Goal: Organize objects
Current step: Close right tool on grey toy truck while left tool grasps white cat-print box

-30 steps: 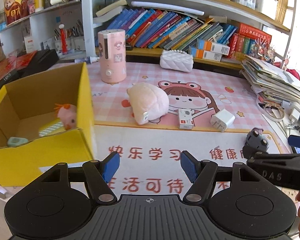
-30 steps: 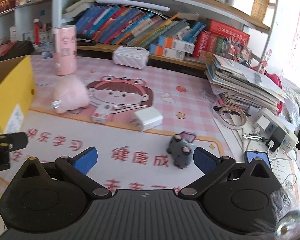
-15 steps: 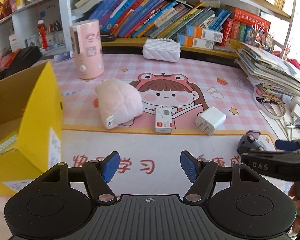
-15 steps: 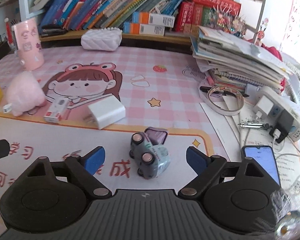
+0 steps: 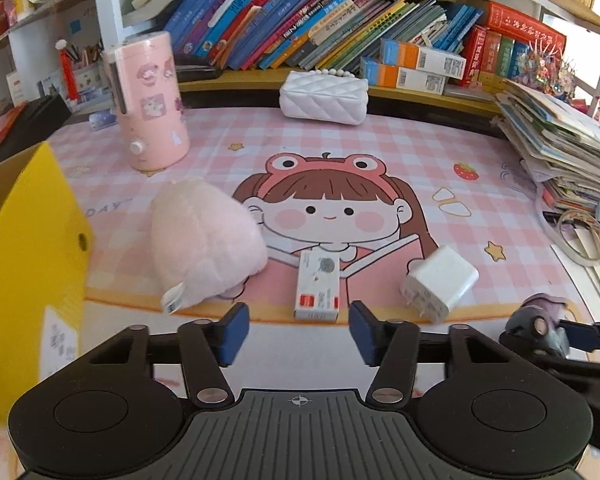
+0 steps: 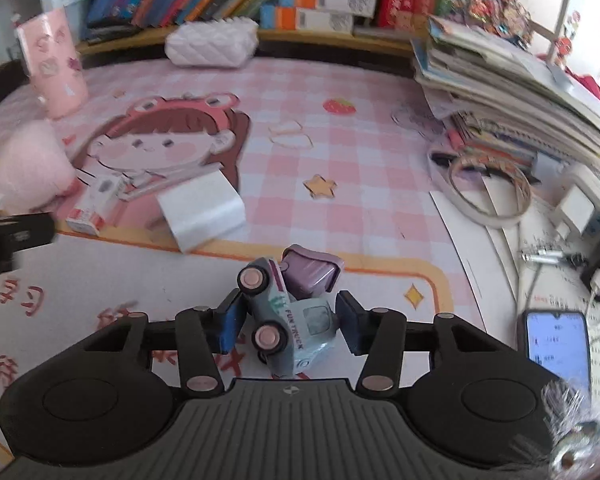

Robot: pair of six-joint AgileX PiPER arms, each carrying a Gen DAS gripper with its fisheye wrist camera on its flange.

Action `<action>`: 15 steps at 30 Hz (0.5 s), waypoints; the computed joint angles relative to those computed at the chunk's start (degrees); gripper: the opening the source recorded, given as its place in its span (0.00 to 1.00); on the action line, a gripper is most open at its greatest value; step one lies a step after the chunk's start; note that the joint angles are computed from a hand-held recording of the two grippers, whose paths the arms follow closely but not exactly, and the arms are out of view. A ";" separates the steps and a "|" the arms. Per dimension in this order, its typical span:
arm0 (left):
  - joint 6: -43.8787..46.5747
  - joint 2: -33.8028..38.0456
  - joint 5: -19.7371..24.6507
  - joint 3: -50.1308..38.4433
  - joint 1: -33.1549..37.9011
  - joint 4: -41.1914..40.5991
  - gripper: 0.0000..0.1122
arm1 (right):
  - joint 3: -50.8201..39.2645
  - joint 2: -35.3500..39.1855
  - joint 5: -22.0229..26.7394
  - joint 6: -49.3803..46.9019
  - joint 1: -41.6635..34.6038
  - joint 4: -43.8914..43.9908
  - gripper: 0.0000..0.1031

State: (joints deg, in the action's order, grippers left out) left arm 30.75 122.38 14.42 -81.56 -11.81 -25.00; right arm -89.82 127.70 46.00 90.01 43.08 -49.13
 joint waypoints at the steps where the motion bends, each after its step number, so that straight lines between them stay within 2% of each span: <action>1: -1.78 0.85 0.01 -0.98 -0.36 1.62 0.43 | 0.84 -0.68 -0.68 0.79 0.20 -1.82 0.45; 3: -5.72 2.85 0.67 -3.59 -1.03 5.15 0.43 | 1.63 -1.46 -1.11 1.31 0.72 -4.31 0.43; 4: -7.27 3.76 1.13 -4.79 -1.29 6.55 0.42 | 2.04 -1.83 -1.46 1.38 0.94 -5.39 0.39; 10: -14.62 8.91 4.32 -11.78 -2.57 13.44 0.41 | 3.84 -3.01 -3.45 2.32 1.57 -10.24 0.39; 15: -18.46 11.59 5.47 -15.30 -2.88 17.11 0.33 | 4.93 -3.64 -3.34 3.38 1.65 -12.20 0.39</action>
